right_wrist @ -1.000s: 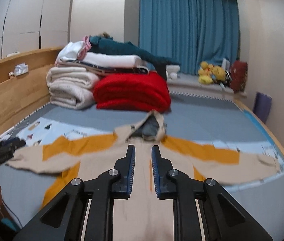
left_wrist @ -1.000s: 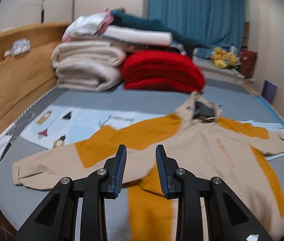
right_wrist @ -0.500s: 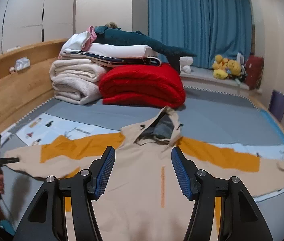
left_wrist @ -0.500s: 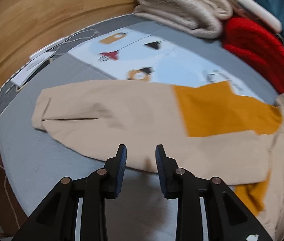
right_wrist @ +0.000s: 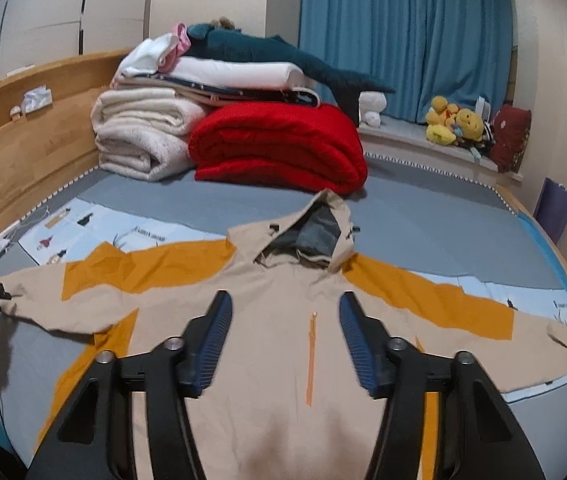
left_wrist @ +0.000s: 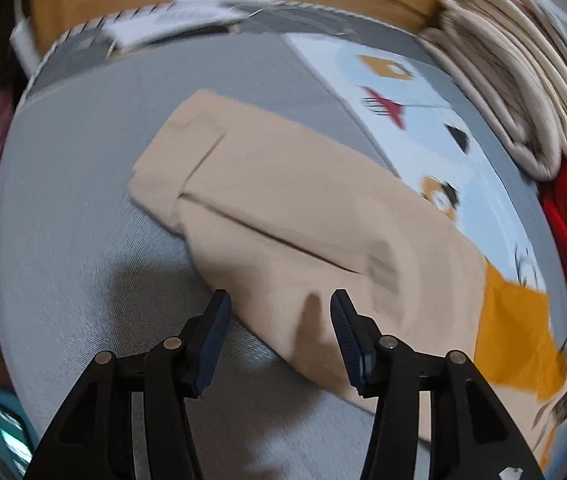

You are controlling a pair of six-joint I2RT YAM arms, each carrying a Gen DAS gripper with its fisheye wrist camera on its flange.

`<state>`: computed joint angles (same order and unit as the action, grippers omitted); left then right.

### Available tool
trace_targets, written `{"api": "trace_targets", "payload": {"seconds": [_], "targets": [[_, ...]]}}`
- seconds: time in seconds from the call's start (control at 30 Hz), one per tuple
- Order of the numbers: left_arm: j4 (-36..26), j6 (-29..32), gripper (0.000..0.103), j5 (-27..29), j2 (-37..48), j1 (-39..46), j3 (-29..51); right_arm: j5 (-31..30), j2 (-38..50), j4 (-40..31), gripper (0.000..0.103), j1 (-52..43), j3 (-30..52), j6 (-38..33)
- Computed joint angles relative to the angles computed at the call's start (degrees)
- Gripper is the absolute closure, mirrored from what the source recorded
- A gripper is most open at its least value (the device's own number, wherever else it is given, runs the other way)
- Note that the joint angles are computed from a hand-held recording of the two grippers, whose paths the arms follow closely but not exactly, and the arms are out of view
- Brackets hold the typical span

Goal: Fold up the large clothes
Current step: 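Move the left gripper to the jacket sleeve cuff and close on it, then fold the held sleeve across the jacket front and open the left gripper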

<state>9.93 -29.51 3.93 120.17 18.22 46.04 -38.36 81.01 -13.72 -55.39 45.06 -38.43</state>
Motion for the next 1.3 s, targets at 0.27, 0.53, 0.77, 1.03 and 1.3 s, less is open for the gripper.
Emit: {"api": "trace_targets", "payload": {"seconds": [0.27, 0.53, 0.77, 1.03, 1.3], "targets": [[1.53, -3.72, 0.101, 0.16, 0.73, 0.46, 0.51, 0.88, 5.92, -4.97, 0.084, -0.95, 4.7, -0.2], [-2.79, -3.38, 0.103, -16.51, -18.49, -22.37, 2.44, 2.91, 11.52, -9.55, 0.084, -0.67, 8.87, -1.37], [-7.68, -2.09, 0.103, -15.94, -16.26, -51.29, 19.24, 4.83, 17.12, -12.44, 0.085, -1.43, 14.13, 3.82], [-25.07, 5.59, 0.086, 5.41, 3.1, -64.52, 46.33, 7.91, 22.79, -14.79, 0.084, -0.73, 18.38, 5.12], [-29.44, -1.38, 0.081, -2.87, -1.6, -57.23, 42.13, 7.59, 28.47, -18.33, 0.075, 0.59, 22.39, 7.75]]}}
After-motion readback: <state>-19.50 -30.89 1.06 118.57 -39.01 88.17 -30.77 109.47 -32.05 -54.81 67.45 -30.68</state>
